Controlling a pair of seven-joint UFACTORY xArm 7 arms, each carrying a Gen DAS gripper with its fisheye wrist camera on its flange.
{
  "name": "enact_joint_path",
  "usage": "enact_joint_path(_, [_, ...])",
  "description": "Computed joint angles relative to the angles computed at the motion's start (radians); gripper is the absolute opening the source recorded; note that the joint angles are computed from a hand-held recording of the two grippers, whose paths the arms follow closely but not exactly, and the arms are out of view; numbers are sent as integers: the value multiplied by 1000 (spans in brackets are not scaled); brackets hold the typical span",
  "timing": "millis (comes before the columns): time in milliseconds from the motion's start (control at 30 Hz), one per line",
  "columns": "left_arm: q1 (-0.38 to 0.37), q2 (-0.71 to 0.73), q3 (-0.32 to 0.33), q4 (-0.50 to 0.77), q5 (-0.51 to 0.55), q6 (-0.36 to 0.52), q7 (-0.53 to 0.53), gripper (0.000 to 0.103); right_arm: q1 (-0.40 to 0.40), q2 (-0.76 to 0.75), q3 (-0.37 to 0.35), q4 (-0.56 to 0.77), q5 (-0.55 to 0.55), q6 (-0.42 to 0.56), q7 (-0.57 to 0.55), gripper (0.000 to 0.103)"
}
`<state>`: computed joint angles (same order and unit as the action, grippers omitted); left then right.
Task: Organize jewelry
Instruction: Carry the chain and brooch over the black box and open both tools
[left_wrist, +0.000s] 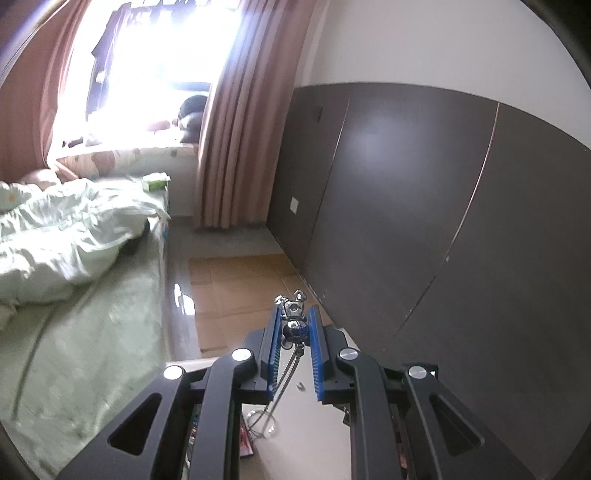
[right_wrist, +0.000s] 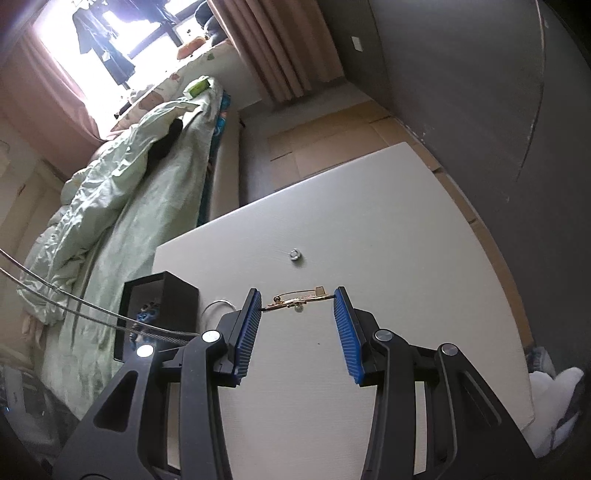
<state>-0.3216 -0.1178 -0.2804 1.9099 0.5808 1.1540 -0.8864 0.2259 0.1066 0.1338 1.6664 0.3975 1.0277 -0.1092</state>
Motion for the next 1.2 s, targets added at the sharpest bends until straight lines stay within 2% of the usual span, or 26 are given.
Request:
enact_joint_path(200, [-39,62,-29,178,111,138,36,12,1,9,7,14,33,5,-5,41])
enact_joint_path(300, [-64,74,-14,237,149,187,52,12,2,0,10,9,56,0,-22,41])
enact_joint_path(600, [-108,88,10,313,193,243,78,12,22,8,19,14,60,-5,-25,41])
enact_joint_path(700, [-87,43,28,225,145,202,60,12,25,7,21,12,66,-8,-27,41])
enact_joint_path(1000, [45,-127,54,-114,-15,32,-6,12,33,-13,26,-1,103,-18,-60,41])
enact_joint_path(1200, [116,-275,85,-460,-129,-143,-121,12,33,-27,27,-15,183,-23,-105,41])
